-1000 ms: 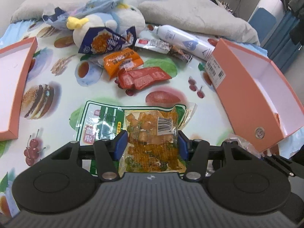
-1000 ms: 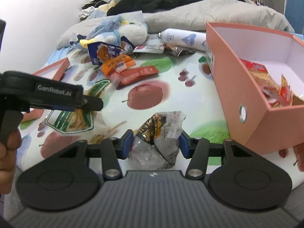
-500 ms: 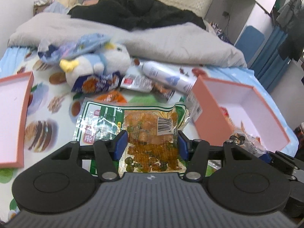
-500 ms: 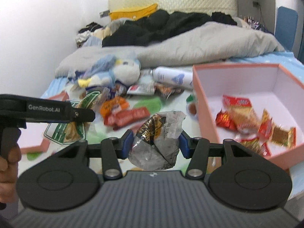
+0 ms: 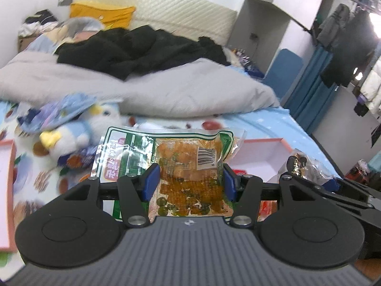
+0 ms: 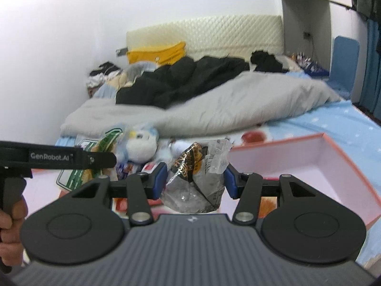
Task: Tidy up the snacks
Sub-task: 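Lift both held snacks and carry them toward the deep pink box, then open both tools to drop the snacks into the deep pink box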
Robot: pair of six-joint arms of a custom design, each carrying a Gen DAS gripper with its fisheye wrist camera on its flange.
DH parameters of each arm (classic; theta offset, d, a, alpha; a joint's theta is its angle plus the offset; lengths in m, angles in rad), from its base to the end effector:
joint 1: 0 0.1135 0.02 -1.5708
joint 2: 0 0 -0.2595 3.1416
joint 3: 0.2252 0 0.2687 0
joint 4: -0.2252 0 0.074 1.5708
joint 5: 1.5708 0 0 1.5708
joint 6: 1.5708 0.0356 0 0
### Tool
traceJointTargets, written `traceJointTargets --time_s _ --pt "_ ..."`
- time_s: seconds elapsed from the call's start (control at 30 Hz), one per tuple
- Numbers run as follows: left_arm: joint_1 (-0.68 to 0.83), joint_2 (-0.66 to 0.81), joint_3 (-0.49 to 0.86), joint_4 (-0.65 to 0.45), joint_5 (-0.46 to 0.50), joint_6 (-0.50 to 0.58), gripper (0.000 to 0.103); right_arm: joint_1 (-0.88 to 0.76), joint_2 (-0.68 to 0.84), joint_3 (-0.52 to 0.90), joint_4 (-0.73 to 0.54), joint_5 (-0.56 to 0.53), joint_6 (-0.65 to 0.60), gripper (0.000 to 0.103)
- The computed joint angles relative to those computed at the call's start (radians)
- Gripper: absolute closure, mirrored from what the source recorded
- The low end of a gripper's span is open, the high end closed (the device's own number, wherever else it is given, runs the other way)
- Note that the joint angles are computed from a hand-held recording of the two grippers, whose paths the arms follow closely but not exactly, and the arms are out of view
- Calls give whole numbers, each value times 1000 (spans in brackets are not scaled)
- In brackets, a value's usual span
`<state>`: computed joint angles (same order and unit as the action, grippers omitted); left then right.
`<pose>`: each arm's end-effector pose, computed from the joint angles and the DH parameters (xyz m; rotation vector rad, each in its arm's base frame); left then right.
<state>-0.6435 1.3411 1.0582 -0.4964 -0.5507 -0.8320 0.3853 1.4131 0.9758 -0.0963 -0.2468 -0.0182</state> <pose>0.2539 -0.1671 0.2774 -0.4660 2.1680 -0.1585 0.3075 0.1341 0.2580 -0.5712 2.0447 0.4788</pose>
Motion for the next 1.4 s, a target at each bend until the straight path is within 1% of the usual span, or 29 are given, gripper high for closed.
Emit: traceJointTargets --time_s 0.27,0.37,0.43,0.53,0.7,0.93,1.1,1.27,1.3,1.37,1.4 --pt "39 186 226 52 70 110 42 -102 57 89 1 -16 -9 50" --pt "44 286 333 46 97 146 42 -139 97 115 9 -14 -18 50" --pt "46 366 403 44 120 160 42 -148 114 113 25 13 -27 50" --pt "59 488 505 38 174 170 42 -172 162 122 32 19 -50 50" --pt "77 691 685 4 247 196 42 -214 263 157 22 16 -55 50" --pt "101 933 918 -64 334 233 42 -251 411 215 14 57 -82 50" --pt "109 1015 989 -86 367 243 42 -274 476 249 -4 38 -73 49" --pt "113 1018 984 -97 372 244 42 -278 498 252 -9 35 -68 49" --pt "115 1016 983 -98 371 247 41 -279 500 255 -13 31 -66 49" --pt "113 998 967 -108 362 243 33 -280 501 259 -18 32 -52 47" --pt "115 998 972 -120 359 237 25 -282 494 250 -6 31 -40 46"
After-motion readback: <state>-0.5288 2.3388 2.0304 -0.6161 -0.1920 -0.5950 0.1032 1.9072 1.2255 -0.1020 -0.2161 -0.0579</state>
